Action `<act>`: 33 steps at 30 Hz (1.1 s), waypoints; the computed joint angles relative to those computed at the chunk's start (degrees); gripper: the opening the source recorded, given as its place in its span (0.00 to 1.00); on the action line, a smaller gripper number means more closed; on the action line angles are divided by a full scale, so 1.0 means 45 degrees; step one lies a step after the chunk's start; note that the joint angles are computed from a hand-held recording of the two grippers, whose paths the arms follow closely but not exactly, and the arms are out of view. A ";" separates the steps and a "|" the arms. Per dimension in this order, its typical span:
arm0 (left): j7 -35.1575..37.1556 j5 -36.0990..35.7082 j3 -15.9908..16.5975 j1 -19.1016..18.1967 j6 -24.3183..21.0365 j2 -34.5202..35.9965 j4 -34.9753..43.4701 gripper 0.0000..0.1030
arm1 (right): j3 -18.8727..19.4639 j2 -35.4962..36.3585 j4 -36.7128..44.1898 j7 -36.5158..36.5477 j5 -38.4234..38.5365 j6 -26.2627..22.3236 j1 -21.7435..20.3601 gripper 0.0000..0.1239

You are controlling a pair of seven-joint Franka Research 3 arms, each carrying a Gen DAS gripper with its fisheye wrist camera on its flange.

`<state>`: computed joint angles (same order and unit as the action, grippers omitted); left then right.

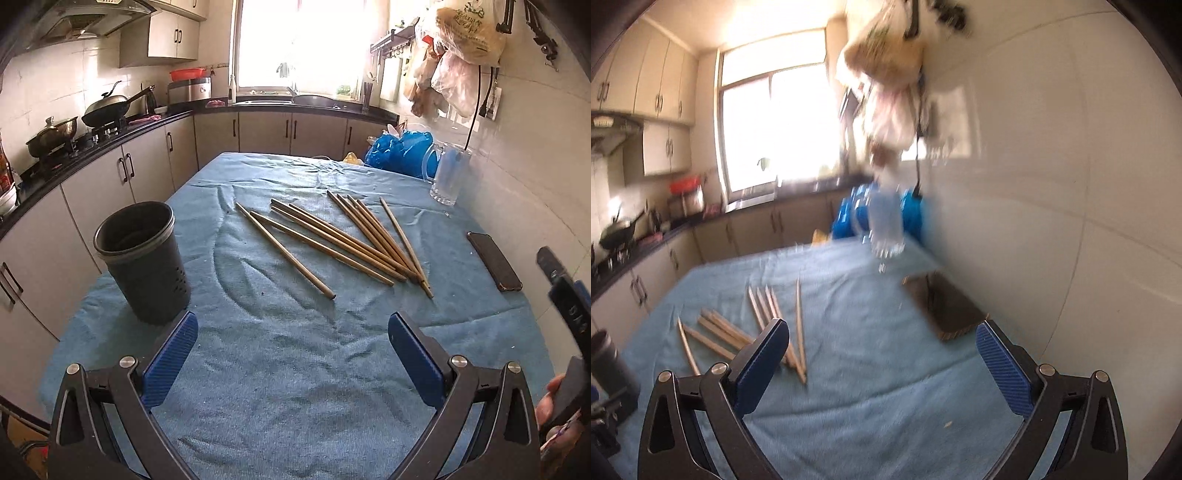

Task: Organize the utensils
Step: 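Move both tools over the chopsticks and position the left tool above one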

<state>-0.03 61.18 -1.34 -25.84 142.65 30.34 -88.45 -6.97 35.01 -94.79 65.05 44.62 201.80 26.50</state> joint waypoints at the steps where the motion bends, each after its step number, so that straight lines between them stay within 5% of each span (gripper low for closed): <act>1: 0.0035 -0.0016 0.0003 -0.0014 -0.0077 0.0007 0.0024 1.00 | -0.0204 0.0080 0.0140 -0.0114 0.0137 -0.0127 0.0155 0.83; 6: -0.0099 0.0030 0.0052 -0.0084 -0.0395 0.0082 -0.0050 1.00 | -0.1509 0.0044 0.0064 -0.0257 0.0563 -0.1499 0.1162 0.83; 11: -0.0294 -0.0019 0.0056 0.0019 -0.0537 0.0104 -0.0181 1.00 | -0.1474 -0.0012 0.0296 0.0723 -0.0136 -0.3790 0.0681 0.83; 16: -0.0188 -0.0070 0.0022 0.0071 -0.0680 0.0149 -0.0152 1.00 | -0.0103 0.0269 0.1034 0.0724 -0.0951 -0.4920 -0.0736 0.73; 24: 0.0689 -0.0328 -0.0034 -0.0037 -0.0994 0.0455 0.0474 1.00 | 0.2733 0.0617 0.1550 0.0129 -0.1766 -0.5050 -0.3024 0.69; 29: 0.1194 -0.0390 0.0002 -0.0178 -0.1021 0.0681 0.0832 0.99 | 0.3034 0.0732 0.1429 0.0737 -0.2473 -0.4848 -0.3378 0.69; 33: 0.1772 -0.0623 -0.0025 -0.0177 -0.0993 0.0851 0.1057 0.85 | 0.3312 0.0765 0.1320 0.1295 -0.2945 -0.4747 -0.3723 0.69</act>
<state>7.95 58.38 -1.45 -26.64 138.18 34.17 -83.70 7.93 38.46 -88.85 70.88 31.37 180.43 9.74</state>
